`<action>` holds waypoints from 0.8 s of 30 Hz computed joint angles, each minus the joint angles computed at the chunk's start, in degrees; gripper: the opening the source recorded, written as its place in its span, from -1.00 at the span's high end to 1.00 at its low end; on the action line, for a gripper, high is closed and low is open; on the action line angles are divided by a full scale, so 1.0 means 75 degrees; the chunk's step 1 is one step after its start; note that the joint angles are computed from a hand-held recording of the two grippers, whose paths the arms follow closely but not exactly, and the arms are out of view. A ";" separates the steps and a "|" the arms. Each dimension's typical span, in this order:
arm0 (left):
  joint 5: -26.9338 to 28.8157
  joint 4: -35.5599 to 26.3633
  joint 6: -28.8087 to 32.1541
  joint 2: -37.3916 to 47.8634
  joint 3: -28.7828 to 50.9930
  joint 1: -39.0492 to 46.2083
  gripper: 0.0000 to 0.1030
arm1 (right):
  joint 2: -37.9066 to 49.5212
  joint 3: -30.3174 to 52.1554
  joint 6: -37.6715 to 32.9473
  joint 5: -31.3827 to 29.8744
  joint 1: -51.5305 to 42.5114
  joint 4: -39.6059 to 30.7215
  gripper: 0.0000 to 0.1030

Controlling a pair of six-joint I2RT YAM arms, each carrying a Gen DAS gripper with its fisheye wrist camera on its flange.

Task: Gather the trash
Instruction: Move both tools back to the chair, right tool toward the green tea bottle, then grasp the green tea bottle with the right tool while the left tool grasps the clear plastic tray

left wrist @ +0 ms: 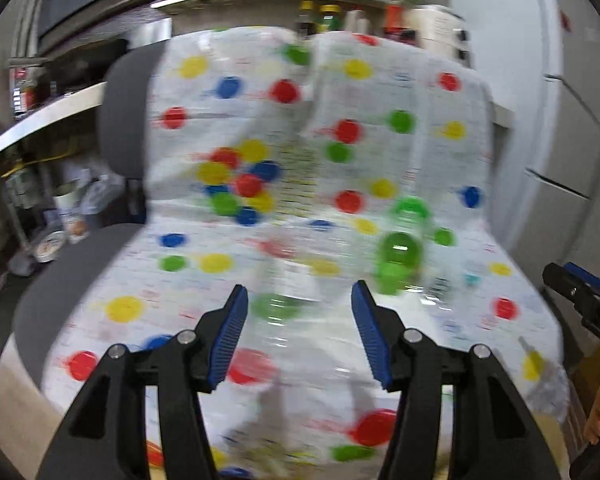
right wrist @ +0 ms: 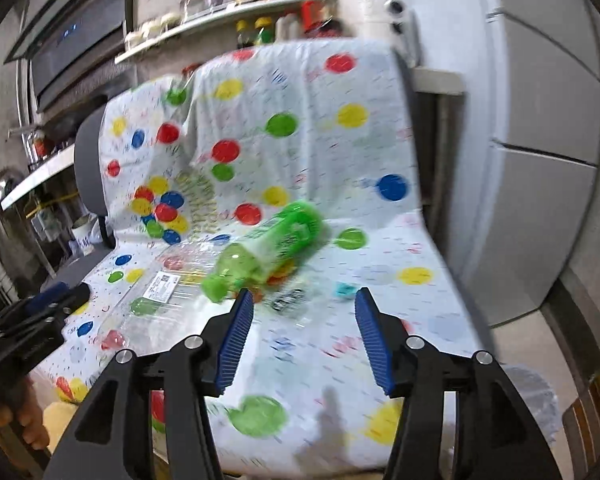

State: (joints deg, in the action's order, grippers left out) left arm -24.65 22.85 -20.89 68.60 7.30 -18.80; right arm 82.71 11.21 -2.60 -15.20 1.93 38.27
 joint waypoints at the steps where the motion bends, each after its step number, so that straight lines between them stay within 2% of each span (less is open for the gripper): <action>1: 0.0210 0.0185 0.0204 0.0120 -0.0030 0.0453 -0.06 | 0.0414 0.0247 0.0192 0.0338 0.0399 0.0137 -0.13; 6: 0.1466 0.1294 0.0808 0.1383 0.0199 0.2081 -0.06 | 0.2397 0.1684 0.0793 0.1788 0.1856 0.0454 -0.15; 11: 0.1839 0.2141 0.1004 0.2787 0.0739 0.2502 -0.06 | 0.3726 0.3278 0.1206 0.2408 0.2532 -0.0084 -0.19; 15: 0.2095 0.2414 0.1031 0.3587 0.1154 0.2753 -0.06 | 0.4456 0.4206 0.1439 0.2772 0.2828 -0.0415 -0.44; 19: 0.2317 0.2606 0.1101 0.4029 0.1342 0.2960 -0.06 | 0.5027 0.5031 0.1664 0.3212 0.3029 -0.0873 -0.46; 22: 0.2603 0.2678 0.1074 0.4262 0.1369 0.3175 -0.06 | 0.5462 0.5708 0.1758 0.3912 0.3175 -0.1591 -0.47; 24: 0.2712 0.2676 0.1067 0.4361 0.1350 0.3219 -0.06 | 0.5511 0.5697 0.1737 0.3997 0.3142 -0.1632 -0.47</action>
